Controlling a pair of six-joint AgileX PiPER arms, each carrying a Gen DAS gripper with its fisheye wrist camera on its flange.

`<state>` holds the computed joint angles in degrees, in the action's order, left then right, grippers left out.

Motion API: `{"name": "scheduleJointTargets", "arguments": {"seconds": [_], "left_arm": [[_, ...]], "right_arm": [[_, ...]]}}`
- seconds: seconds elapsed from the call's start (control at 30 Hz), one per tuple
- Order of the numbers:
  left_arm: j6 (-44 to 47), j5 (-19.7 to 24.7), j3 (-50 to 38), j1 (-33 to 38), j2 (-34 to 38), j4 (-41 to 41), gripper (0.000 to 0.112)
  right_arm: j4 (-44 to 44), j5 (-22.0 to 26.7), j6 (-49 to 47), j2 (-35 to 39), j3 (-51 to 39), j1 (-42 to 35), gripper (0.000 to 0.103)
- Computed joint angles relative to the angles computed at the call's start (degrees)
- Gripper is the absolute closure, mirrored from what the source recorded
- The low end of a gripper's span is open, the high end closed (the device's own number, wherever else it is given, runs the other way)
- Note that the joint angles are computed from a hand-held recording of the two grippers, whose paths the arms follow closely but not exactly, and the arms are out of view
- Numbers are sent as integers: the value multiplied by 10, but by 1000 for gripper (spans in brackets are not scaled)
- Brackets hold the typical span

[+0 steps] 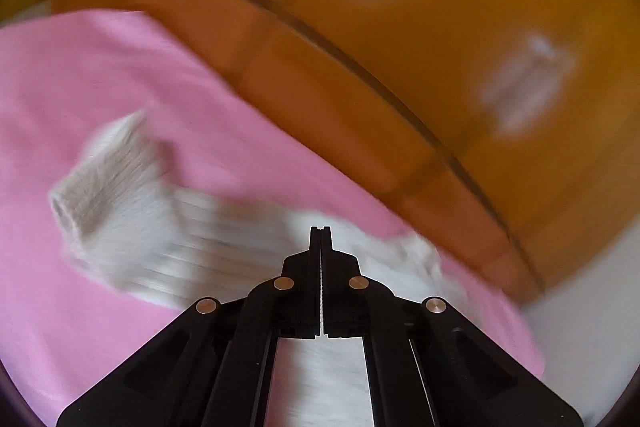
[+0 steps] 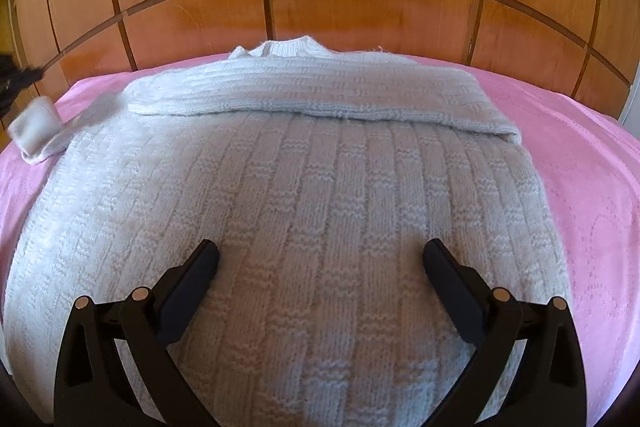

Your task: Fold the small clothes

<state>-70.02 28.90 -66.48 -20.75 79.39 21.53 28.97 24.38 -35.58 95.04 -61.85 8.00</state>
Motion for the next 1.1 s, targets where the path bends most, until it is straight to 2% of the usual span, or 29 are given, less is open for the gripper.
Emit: {"name": "scheduleJointTargets", "arguments": {"seconds": [0.07, 0.13, 0.23, 0.27, 0.37, 0.47, 0.5, 0.53, 0.6, 0.63, 0.73, 0.8, 0.87, 0.9, 0.93, 1.03, 1.1], "left_arm": [[11, 32, -69, -65, 67, 15, 112], [35, 32, -100, -100, 104, -8, 112], [31, 53, -120, -139, 139, -1, 112], [16, 60, -115, -145, 138, 12, 112], [-106, 112, -65, -176, 98, 96, 112], [-226, 219, 6, -188, 25, 181, 110], [-266, 238, 40, -186, -11, 195, 91], [-300, 253, 64, -186, -38, 208, 63], [-352, 325, 95, -179, -86, 245, 47], [-344, 347, 98, -167, -100, 250, 46], [-276, 340, 85, -105, -98, 244, 46], [-220, 320, 80, -58, -93, 236, 46], [-178, 272, 63, 0, -57, 224, 50], [-151, 248, 45, 26, -28, 211, 72], [-113, 238, 38, 49, -21, 186, 107], [-23, 174, -5, 94, 15, 109, 107], [2, 161, -40, 72, 19, 87, 107]], "right_arm": [[7, 1, -6, -1, 0, -2, 2], [15, 2, -12, -1, 1, -3, 2], [25, 4, -21, -1, 1, -5, 2], [29, 5, -25, -1, 0, -6, 2], [37, 8, -33, 0, -1, -9, 2], [39, 8, -34, 0, -1, -9, 2], [38, 7, -33, 0, 0, -9, 2], [37, 7, -33, 0, 0, -8, 2], [37, 6, -32, 0, 0, -8, 2], [38, 6, -33, 0, 0, -8, 2], [37, 4, -33, 1, 1, -8, 2], [38, 4, -34, 2, 1, -8, 2], [38, 4, -34, 2, 1, -9, 2], [38, 4, -34, 2, 1, -8, 2], [38, 4, -34, 2, 1, -8, 2], [38, 4, -34, 3, 0, -8, 2], [38, 4, -33, 2, 0, -8, 2]]}}
